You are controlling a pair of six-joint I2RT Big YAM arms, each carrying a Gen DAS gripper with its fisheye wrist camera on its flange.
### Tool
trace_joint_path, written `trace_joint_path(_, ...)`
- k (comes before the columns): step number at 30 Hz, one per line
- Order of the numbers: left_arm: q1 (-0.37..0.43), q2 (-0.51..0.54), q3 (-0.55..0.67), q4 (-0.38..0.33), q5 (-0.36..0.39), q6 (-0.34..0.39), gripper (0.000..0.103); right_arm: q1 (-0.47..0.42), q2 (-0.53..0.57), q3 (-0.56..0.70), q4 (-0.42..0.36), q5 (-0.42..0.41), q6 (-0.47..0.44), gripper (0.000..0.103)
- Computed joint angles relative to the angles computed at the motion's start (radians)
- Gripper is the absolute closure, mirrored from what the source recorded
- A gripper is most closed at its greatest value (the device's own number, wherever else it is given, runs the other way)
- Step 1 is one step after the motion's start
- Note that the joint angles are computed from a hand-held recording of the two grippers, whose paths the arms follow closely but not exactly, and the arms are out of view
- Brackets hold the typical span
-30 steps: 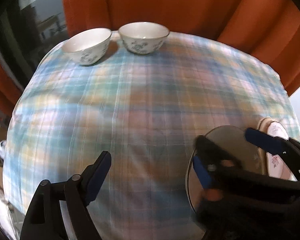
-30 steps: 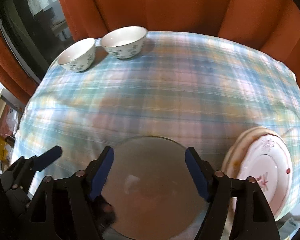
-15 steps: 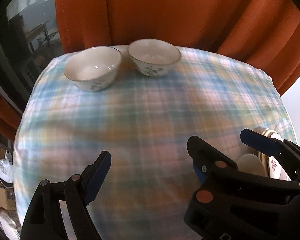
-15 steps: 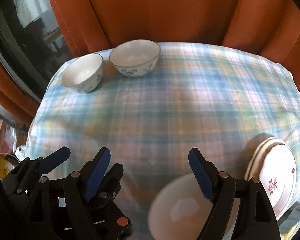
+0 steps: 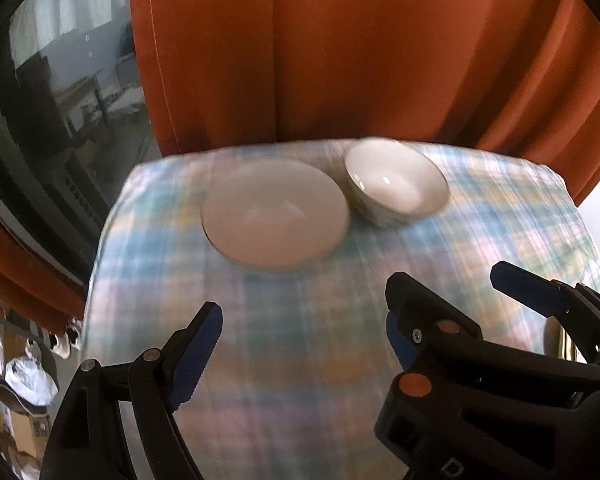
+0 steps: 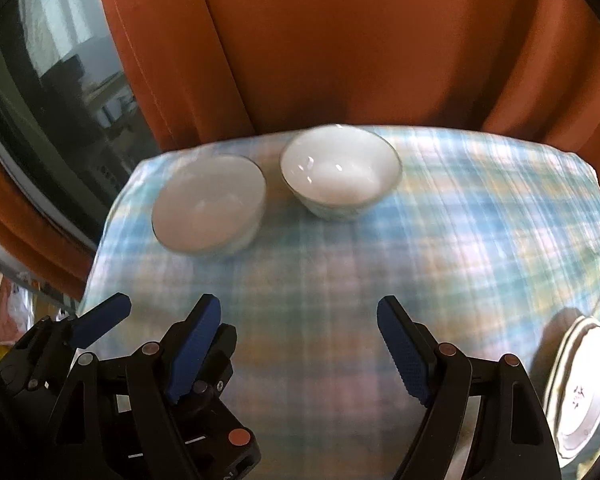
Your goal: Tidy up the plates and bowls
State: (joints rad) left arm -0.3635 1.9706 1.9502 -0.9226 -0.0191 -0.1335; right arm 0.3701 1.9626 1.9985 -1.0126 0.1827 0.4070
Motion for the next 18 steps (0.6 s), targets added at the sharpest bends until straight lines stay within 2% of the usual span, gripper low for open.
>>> trace_joint_path(6, 0.031, 0.08, 0.119, -0.028, -0.012, 0.014, 0.017, 0.004, 0.116, 0.184, -0.042, 0.021, 0.015, 0.02)
trace_joint_path(12, 0.043, 0.189, 0.271, -0.077, -0.067, 0.011, 0.02, -0.004, 0.248, 0.374, -0.096, 0.034, 0.021, 0.021)
trace_joint_path(14, 0.047, 0.237, 0.341, -0.115, -0.081, 0.0, 0.024, -0.01, 0.289, 0.431, -0.107, 0.014, 0.024, 0.034)
trace_joint_path(15, 0.05, 0.254, 0.366, -0.132, -0.084, -0.006, 0.026, -0.011, 0.318, 0.476, -0.129, 0.004, 0.025, 0.038)
trace_joint_path(17, 0.057, 0.292, 0.42, -0.166, -0.08, -0.021, 0.031, -0.014, 0.382, 0.576, -0.174, -0.031, 0.028, 0.054)
trace_joint_path(18, 0.06, 0.306, 0.438, -0.177, -0.076, -0.024, 0.034, -0.013, 0.404, 0.609, -0.189, -0.039, 0.03, 0.056)
